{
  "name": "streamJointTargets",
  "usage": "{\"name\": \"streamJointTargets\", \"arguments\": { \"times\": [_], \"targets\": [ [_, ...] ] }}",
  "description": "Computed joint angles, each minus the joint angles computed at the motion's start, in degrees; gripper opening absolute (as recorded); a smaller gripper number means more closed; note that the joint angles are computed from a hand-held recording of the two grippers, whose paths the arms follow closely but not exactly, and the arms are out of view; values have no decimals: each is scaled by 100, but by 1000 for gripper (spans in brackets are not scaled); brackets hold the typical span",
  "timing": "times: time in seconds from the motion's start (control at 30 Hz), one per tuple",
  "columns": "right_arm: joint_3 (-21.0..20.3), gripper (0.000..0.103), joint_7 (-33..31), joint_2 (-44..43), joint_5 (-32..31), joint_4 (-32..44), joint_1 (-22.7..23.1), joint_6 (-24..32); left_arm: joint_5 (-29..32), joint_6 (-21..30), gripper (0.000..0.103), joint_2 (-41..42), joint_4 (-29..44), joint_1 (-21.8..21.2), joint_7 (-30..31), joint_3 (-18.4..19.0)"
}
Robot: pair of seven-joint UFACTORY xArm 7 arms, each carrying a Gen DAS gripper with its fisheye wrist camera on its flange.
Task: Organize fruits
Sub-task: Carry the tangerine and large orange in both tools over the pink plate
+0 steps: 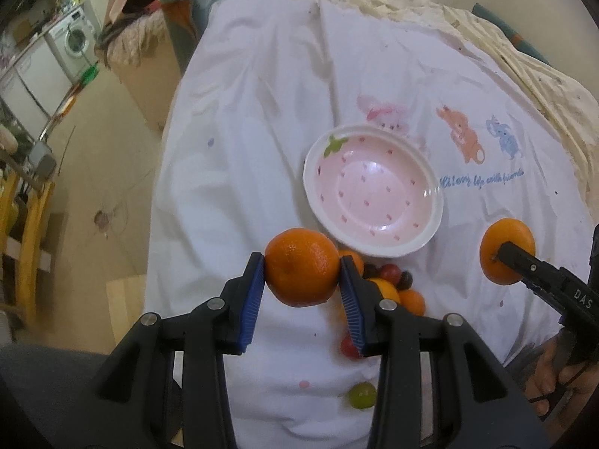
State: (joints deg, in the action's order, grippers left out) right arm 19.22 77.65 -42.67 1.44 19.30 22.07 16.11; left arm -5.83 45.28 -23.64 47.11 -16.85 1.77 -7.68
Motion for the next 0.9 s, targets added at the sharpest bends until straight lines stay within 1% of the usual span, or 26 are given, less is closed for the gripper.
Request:
{"name": "streamJointTargets", "arguments": {
  "times": [0.07, 0.2, 0.33, 0.43, 0.53, 0.7, 0.8, 0.9],
  "targets": [
    [-41, 57, -42, -66, -44, 44, -73, -57, 50, -39, 36, 97, 158, -10, 65, -17],
    [-304, 57, -412, -33, -61, 225, -72, 5, 132, -148, 36, 431, 521, -19, 171, -50],
    [-631, 57, -977, 196, -20, 490, -93, 34, 154, -199, 36, 892, 942, -31, 208, -82],
    [-929, 57, -1471, 484, 104, 709, -82, -46, 235, -245, 36, 1227, 1241, -42, 232, -120],
    [-1110, 57, -1891, 772, 266, 899, -88, -128, 353, -338, 36, 1540, 1505, -52, 206, -157],
    [-1510, 57, -2651, 1386, 722, 1196, 77, -350, 459, -399, 36, 2093, 1894, -78, 124, -165],
    [-1891, 57, -3223, 1778, 1248, 1307, 406, -534, 494, -422, 36, 2401, 2053, -103, 109, -161],
    [-2724, 57, -4159, 2224, 2287, 1465, 1249, -743, 566, -380, 36, 2788, 2245, -144, 59, -161]
  ]
}}
